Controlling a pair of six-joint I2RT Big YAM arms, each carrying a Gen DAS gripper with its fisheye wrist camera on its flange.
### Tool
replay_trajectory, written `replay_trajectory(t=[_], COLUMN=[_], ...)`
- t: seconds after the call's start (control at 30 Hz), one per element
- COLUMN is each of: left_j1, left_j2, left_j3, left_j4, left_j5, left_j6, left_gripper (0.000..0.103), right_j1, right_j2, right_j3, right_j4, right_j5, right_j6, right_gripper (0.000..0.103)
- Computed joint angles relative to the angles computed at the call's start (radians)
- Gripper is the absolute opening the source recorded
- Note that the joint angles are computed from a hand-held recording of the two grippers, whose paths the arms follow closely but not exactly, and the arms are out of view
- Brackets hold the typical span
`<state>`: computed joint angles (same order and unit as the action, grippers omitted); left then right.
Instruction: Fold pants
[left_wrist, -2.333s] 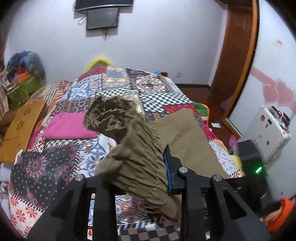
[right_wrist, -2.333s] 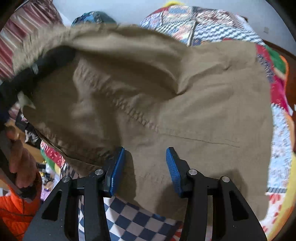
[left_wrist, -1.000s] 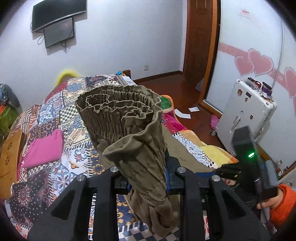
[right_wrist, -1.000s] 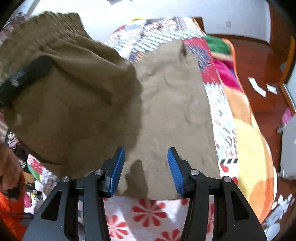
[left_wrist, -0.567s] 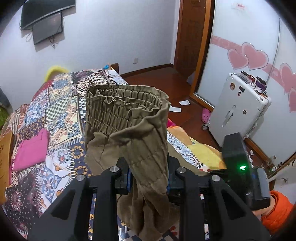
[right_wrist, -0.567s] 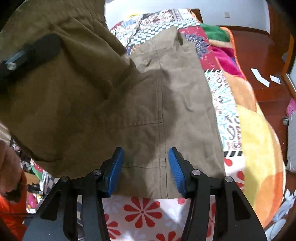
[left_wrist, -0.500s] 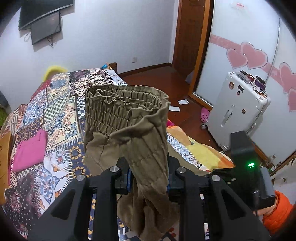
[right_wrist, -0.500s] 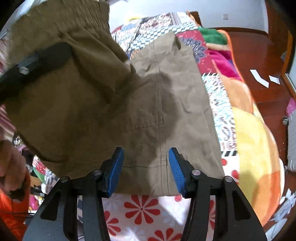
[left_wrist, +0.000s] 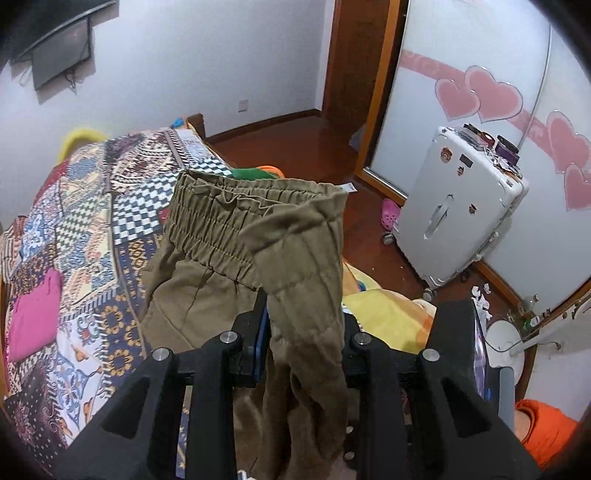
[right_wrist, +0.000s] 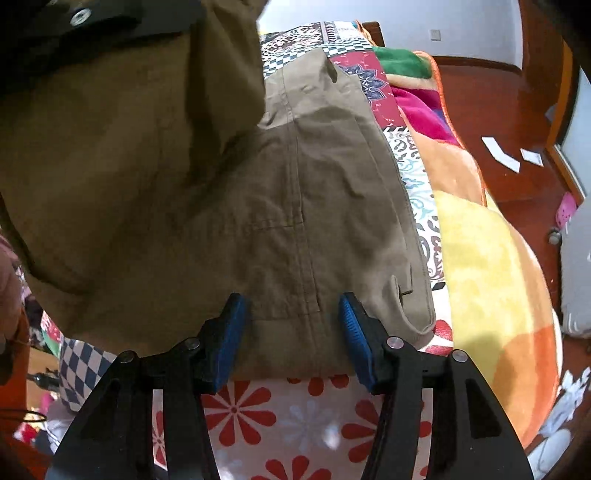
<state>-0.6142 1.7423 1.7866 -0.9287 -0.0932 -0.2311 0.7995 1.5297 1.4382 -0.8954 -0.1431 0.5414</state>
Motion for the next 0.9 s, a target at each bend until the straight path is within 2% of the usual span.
replay_trajectory(t=[0.2, 0.33, 0.43, 0.6, 0.7, 0.77, 0.9], left_j1=[0.008, 0.004, -0.01, -0.028, -0.032, -0.031, -0.034], left_j2=[0.095, 0.151, 0.176, 0.214, 0.187, 0.157, 0.085], left_j3=[0.098, 0.144, 0.163, 0.201, 0.163, 0.123, 0.046], left_j4=[-0.085, -0.144, -0.168, -0.23, -0.21, -0.179, -0.134], left_j5=[0.064, 0.092, 0.076, 0.063, 0.09, 0.118, 0.119], left_j6=[0.011, 0.026, 0.039, 0.055, 0.041, 0.024, 0.021], left_gripper=[0.025, 0.025, 0.025, 0.027, 0.046, 0.063, 0.066], right_j1=[-0.03, -0.05, -0.067, -0.085, -0.088, -0.1, -0.108], right_j2=[-0.03, -0.088, -0.128, -0.17, -0.18, -0.182, -0.183], right_j3=[-0.015, -0.031, -0.044, -0.069, -0.075, -0.075, -0.073], right_j4=[0.017, -0.01, -0.044, -0.073, -0.078, -0.071, -0.051], right_j5=[-0.03, 0.063, 0.127, 0.168, 0.182, 0.177, 0.178], right_j6=[0.034, 0.029, 0.033, 0.056, 0.069, 0.065, 0.059], right_gripper=[0.05, 0.05, 0.05, 0.05, 0.05, 0.05, 0.05])
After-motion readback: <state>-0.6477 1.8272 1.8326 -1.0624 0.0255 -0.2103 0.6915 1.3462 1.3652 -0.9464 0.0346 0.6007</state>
